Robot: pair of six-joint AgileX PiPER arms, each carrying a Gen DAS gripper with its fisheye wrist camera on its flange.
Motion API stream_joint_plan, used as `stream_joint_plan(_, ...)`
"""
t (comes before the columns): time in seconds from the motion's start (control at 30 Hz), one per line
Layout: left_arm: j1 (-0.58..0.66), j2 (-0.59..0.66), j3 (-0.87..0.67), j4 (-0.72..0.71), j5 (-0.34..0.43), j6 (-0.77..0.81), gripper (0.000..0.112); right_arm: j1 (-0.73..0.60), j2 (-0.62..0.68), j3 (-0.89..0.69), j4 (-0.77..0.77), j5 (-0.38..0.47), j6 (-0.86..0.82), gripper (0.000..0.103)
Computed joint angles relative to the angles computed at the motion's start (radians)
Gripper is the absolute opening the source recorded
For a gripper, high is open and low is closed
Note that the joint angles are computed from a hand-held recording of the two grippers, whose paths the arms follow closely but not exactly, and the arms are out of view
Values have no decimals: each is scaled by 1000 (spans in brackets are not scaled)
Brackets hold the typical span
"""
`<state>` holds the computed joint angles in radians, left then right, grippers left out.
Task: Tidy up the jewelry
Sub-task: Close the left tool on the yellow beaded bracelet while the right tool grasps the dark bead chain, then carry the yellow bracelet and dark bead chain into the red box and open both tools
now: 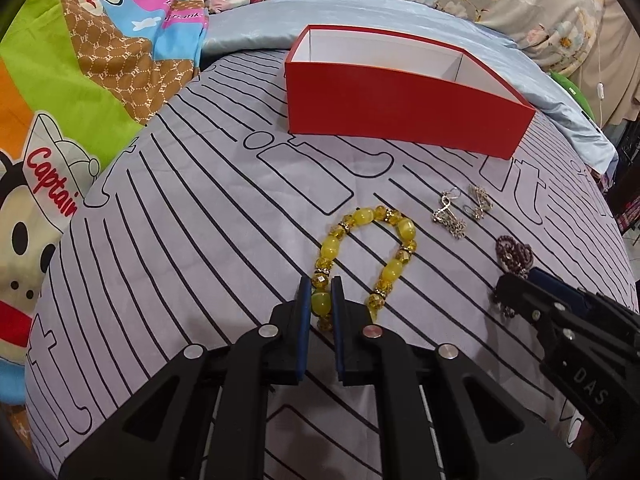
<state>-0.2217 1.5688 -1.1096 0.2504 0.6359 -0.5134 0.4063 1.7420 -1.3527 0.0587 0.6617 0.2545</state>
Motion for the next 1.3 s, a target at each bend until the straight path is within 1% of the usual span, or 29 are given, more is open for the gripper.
stream_joint_plan(0.07,-3,-3,1,-2,5,1,9,3,2,-3,-14,3,11,24)
stream_joint_plan(0.17,-13,-5,2,11,12,-12,9,0,-3,6,-30,4,22,14)
stream_joint_plan(0.2,-17,-5,4,17,13,-19,9,-3,-6,9,-20,4,13,13)
stream_joint_plan(0.33,-31,-7,5,37,21,-39,9,-4,-19,24,-29,1,23,12)
stream_joint_plan(0.6,-28,-11,-5,21,42,-37,9,-4,-72,61,-12,-3,5,9)
stream_joint_plan(0.87,-37,-28,-43,8,88,-27,9,-4,-125,70,31,5,-34,7)
stream_joint_plan(1.3,-35,-54,-145,-41,153,40,9,8,-172,10,39,23,-47,7)
